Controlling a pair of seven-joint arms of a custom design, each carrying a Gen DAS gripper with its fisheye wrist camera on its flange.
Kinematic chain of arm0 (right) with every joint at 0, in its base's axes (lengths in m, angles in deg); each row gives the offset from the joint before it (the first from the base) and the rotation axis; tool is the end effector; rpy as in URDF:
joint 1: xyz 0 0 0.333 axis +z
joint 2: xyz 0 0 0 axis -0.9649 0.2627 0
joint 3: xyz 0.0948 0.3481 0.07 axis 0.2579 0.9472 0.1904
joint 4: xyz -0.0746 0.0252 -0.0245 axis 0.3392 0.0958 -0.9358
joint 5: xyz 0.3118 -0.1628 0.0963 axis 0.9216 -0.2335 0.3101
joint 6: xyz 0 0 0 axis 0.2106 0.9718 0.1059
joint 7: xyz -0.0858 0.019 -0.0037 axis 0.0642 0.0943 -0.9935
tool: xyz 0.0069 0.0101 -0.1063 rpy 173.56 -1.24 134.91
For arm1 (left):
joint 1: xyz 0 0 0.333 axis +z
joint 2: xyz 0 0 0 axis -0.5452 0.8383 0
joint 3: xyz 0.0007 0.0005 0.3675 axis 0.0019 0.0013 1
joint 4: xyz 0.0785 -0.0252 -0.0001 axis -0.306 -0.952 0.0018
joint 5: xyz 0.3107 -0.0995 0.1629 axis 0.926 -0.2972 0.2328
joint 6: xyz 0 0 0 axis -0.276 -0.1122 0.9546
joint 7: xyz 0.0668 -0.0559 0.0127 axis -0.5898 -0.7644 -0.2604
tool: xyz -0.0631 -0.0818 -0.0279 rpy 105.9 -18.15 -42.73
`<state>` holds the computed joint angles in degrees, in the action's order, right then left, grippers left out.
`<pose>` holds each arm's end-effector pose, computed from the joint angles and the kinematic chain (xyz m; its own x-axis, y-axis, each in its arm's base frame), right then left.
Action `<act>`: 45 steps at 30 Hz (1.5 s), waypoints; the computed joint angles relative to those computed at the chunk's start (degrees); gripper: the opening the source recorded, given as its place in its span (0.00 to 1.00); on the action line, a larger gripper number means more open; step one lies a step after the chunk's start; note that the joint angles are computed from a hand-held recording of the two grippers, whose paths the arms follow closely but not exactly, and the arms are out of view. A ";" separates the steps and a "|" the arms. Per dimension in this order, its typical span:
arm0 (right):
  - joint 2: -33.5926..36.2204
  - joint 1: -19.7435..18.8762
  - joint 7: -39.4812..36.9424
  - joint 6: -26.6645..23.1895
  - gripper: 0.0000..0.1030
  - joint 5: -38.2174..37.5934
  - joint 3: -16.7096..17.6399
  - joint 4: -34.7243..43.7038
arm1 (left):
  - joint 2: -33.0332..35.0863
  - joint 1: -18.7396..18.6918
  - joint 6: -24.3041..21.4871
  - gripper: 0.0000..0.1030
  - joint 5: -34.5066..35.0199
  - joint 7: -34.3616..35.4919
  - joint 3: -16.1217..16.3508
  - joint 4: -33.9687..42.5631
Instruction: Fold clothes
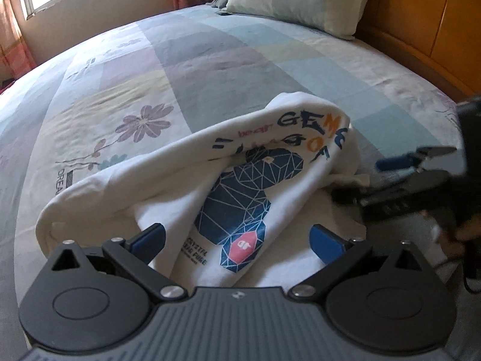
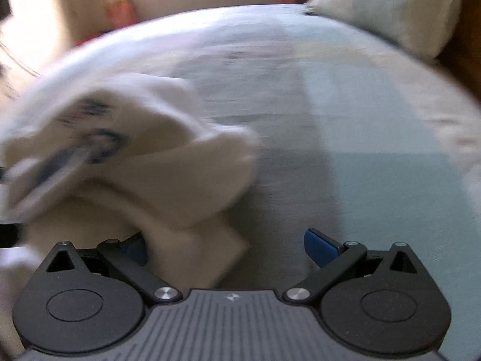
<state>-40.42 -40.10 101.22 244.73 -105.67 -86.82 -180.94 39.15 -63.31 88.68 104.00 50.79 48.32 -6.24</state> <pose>0.6676 0.3164 0.3533 0.0354 -0.9965 -0.0759 -0.7723 0.0210 -0.6349 0.6462 -0.4238 0.4063 -0.3705 -0.9275 -0.0492 -0.7303 0.3236 -0.6016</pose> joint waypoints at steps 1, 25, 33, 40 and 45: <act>0.12 1.78 1.49 0.01 1.00 -0.95 -2.70 -0.24 | -0.25 0.04 0.11 0.98 -0.04 -0.06 -0.02 -0.40; -0.42 6.15 18.72 -12.39 1.00 -16.05 -18.82 -0.23 | 1.34 -1.01 -0.81 0.98 -3.97 8.27 -2.12 3.16; -3.29 1.04 26.75 -19.24 1.00 -21.21 -19.66 -2.45 | 2.50 -1.30 -2.31 0.98 -4.11 8.88 -2.41 5.29; -5.93 -4.83 27.33 -22.01 1.00 -23.90 -14.71 -3.88 | 1.76 -1.62 -2.25 0.98 -3.42 8.07 -1.80 4.30; -7.43 -6.90 27.96 -26.04 1.00 -27.07 -11.85 -3.96 | 0.74 -1.54 -2.19 0.98 -2.43 6.73 -1.19 3.13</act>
